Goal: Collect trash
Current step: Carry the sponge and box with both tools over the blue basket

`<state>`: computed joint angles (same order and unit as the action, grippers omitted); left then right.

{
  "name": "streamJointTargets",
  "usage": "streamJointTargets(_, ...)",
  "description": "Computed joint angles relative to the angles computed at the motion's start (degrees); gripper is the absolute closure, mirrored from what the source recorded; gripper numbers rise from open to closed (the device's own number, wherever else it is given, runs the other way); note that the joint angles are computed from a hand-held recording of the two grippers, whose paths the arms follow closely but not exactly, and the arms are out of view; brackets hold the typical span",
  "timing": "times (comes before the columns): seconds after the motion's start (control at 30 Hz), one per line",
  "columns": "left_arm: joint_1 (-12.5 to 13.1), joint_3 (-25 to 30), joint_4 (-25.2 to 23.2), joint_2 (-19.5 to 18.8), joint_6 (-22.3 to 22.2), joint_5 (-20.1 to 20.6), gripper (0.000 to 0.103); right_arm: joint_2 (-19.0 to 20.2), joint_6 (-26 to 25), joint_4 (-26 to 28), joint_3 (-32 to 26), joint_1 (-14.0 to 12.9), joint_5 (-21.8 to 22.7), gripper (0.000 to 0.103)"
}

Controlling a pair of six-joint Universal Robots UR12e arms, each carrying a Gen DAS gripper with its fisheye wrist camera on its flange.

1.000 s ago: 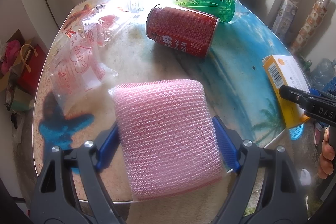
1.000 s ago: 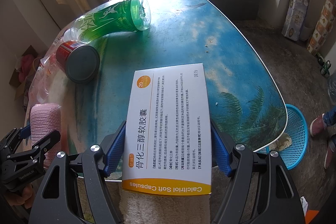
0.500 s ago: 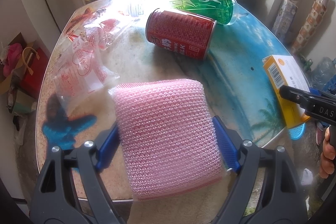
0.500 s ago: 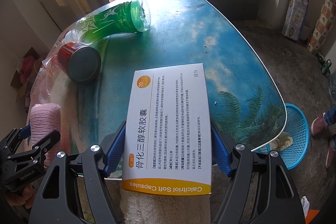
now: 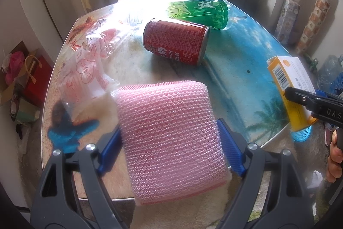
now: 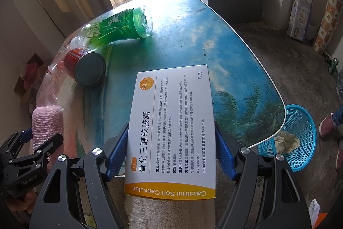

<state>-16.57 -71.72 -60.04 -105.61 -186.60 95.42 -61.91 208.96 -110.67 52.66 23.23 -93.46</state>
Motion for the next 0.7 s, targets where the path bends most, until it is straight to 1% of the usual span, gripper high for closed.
streamJointTargets(0.2, -0.8, -0.1, 1.1, 0.3, 0.9, 0.8, 0.024, -1.7, 0.8, -2.6, 2.6, -0.1, 0.2, 0.031)
streamJointTargets(0.5, -2.6, 1.0, 3.3, 0.1, 3.5, 1.6, 0.024, -5.7, 3.8, -8.8, 8.9, -0.9, 0.5, 0.031)
streamJointTargets(0.6, -3.2, 1.6, 4.5, -0.2, 4.5, 0.9, 0.024, -7.6, 5.3, -10.7, 11.7, -1.3, 0.2, 0.031)
streamJointTargets(0.7, -3.8, 2.4, 5.9, -0.7, 5.7, -1.3, 0.024, -9.9, 7.3, -12.1, 14.9, -1.8, -0.6, 0.031)
